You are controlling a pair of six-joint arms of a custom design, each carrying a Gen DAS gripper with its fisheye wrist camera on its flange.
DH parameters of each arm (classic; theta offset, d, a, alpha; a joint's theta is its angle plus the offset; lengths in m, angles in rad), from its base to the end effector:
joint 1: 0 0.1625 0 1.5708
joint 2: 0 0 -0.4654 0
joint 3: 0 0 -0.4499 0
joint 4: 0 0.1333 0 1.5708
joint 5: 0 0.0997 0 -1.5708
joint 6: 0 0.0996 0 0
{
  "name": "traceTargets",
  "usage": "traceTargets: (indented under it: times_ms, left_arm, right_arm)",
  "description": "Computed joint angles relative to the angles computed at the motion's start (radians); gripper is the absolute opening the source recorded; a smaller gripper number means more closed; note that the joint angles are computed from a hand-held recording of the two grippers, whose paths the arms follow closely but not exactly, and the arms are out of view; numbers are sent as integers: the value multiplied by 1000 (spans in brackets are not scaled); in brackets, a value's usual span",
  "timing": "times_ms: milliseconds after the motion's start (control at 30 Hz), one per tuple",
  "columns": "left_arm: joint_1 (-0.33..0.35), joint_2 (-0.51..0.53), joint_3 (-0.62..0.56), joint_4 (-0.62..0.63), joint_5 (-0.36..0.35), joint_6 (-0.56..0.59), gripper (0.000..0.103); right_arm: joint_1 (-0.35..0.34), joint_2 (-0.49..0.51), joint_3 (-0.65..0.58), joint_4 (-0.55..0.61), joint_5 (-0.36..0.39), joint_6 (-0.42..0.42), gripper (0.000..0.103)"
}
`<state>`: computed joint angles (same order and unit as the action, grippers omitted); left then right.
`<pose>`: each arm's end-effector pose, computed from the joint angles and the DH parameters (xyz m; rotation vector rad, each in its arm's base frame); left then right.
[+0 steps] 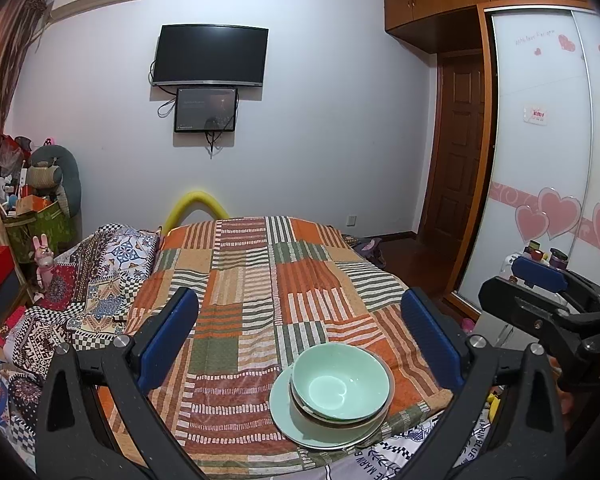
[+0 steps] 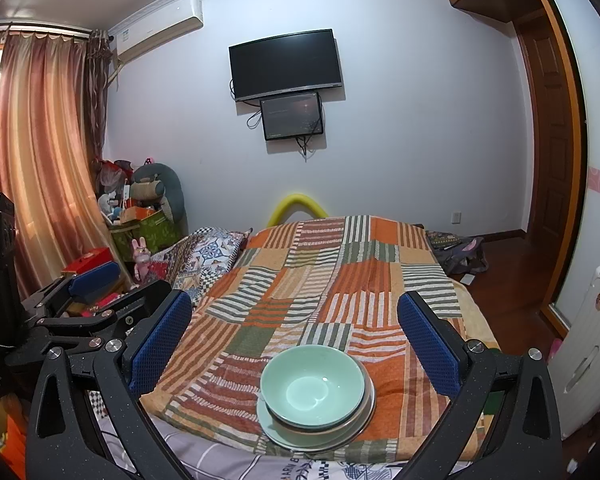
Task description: Organize plates and bowls
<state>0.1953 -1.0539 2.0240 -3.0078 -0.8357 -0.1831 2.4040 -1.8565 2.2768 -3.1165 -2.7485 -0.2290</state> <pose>-0.5562 -0.3140 0.1749 1.3059 2.3629 -1.1823 0.2920 -0.2095 0.4990 0.2653 -1.9919 1.4831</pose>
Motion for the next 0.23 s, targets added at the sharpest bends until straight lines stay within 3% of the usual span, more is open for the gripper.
traceTargets:
  times_ms: [233]
  left_arm:
    - [-1, 2, 0, -6, 5, -2, 103]
  right_arm:
    - [0, -1, 2, 4, 1, 3, 103]
